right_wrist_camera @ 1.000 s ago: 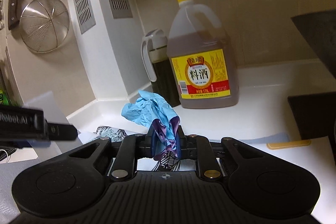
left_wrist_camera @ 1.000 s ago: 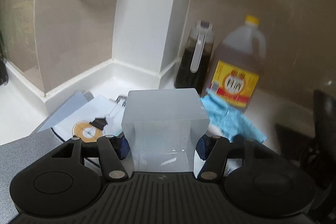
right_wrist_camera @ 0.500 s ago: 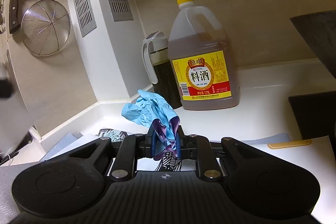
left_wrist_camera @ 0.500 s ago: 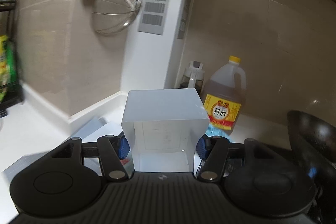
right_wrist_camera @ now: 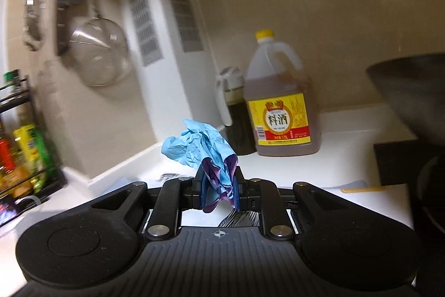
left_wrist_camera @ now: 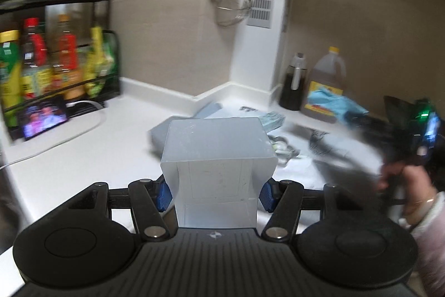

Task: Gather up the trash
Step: 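Lift the blue glove and clear box off the counter with both tools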

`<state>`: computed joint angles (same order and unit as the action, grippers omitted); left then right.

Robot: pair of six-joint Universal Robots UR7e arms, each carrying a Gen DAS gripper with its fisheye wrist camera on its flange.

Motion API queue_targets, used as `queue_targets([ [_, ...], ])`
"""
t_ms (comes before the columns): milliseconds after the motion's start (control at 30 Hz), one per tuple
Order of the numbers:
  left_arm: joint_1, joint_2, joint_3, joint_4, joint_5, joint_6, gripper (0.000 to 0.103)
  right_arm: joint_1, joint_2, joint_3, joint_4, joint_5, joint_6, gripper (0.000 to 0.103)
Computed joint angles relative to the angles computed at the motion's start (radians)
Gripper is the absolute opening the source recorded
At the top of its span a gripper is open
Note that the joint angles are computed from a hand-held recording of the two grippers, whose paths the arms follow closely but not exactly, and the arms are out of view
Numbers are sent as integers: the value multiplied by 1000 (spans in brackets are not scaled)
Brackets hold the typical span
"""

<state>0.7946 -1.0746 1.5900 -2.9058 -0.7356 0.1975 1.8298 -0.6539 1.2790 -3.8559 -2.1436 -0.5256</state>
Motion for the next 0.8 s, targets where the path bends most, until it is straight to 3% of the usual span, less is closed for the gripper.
queue_targets([
  [233, -85, -153, 175, -127, 112, 78, 65, 105, -102, 242, -94, -50, -59, 19],
  [433, -165, -281, 265, -81, 205, 26, 65, 203, -158, 400, -189, -113, -94, 19],
  [567, -234, -313, 306, -226, 317, 186, 65, 267, -189, 462, -237, -148, -140, 19],
  [800, -326, -349, 301, -399, 408, 394, 66, 371, -225, 481, -325, -161, -255, 19],
])
